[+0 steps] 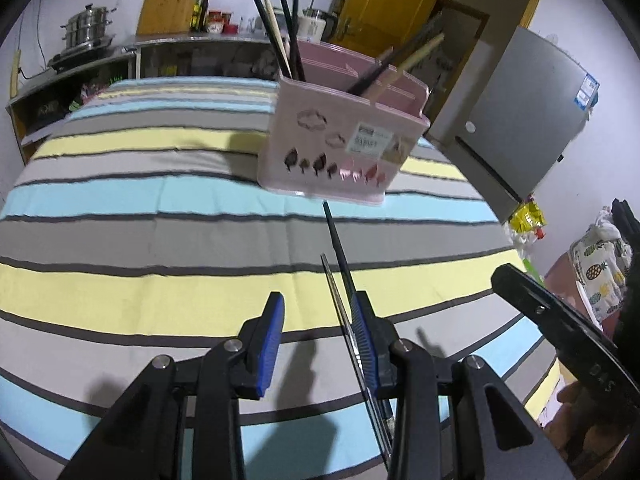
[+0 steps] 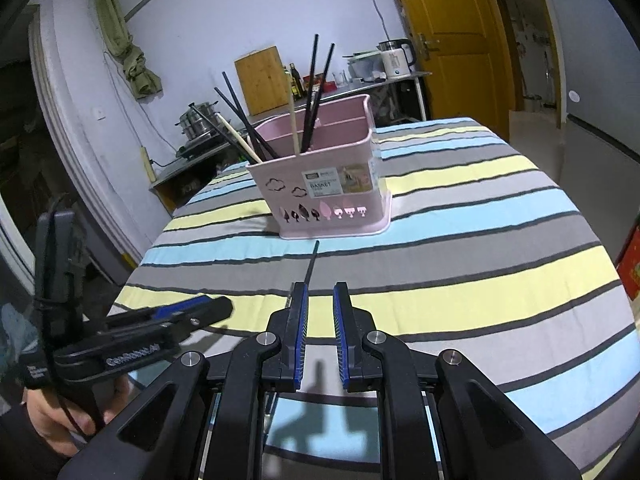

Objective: Organize utensils
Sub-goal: 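Move both tools back toward the last chopsticks on the cloth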

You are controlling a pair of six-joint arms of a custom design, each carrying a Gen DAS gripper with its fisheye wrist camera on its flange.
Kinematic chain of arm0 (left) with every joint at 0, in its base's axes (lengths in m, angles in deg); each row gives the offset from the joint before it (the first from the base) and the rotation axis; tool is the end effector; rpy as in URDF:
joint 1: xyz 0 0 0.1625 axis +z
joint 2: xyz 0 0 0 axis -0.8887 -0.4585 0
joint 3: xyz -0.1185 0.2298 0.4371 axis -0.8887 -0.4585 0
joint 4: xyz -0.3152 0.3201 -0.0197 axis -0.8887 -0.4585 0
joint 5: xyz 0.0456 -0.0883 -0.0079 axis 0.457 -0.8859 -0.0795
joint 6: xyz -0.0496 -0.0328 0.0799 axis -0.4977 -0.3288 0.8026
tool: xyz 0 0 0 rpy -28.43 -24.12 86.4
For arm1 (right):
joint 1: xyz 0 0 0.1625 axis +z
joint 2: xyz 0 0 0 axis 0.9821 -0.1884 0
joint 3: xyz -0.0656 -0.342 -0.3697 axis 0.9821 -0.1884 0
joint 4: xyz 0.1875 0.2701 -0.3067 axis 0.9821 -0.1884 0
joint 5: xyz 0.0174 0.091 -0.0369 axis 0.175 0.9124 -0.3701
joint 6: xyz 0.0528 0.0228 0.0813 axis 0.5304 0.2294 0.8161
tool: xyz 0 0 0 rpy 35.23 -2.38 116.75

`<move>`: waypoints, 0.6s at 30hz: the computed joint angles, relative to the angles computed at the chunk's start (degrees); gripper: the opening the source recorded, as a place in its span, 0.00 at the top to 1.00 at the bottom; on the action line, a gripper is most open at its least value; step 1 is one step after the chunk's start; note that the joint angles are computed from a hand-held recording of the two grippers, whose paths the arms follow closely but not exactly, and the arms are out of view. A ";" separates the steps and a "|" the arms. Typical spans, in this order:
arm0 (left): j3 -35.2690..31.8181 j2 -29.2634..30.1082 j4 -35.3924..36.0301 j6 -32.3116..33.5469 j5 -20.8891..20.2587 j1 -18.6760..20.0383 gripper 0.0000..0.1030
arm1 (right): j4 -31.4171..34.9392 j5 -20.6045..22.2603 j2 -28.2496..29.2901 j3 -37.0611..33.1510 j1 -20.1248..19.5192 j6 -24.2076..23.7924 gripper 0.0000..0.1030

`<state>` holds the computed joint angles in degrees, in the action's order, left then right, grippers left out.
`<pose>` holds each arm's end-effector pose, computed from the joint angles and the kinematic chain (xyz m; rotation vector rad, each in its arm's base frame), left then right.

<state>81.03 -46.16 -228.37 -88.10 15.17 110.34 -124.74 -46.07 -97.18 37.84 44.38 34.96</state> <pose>-0.0586 -0.3777 0.3624 -0.0019 2.4272 -1.0227 0.3980 -0.4140 0.0971 0.9862 -2.6685 0.7241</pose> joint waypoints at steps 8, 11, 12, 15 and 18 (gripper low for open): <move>-2.04 6.01 -0.48 -0.15 -1.24 3.70 0.65 | 0.16 0.38 -0.38 0.61 -1.52 0.83 0.88; -2.47 7.43 -0.24 -0.46 -1.08 4.47 0.66 | 0.19 0.51 -0.29 0.59 -1.98 1.22 0.88; -2.48 7.92 -0.17 -0.53 -0.40 4.47 0.68 | 0.15 0.63 -0.27 0.65 -2.18 1.37 0.88; -2.68 8.94 0.74 -1.04 1.40 4.11 0.70 | 0.02 0.94 -0.33 0.84 -2.68 1.42 0.88; -2.76 10.02 2.43 -1.44 3.92 3.39 0.71 | 0.01 1.21 -0.26 0.82 -2.86 1.49 0.88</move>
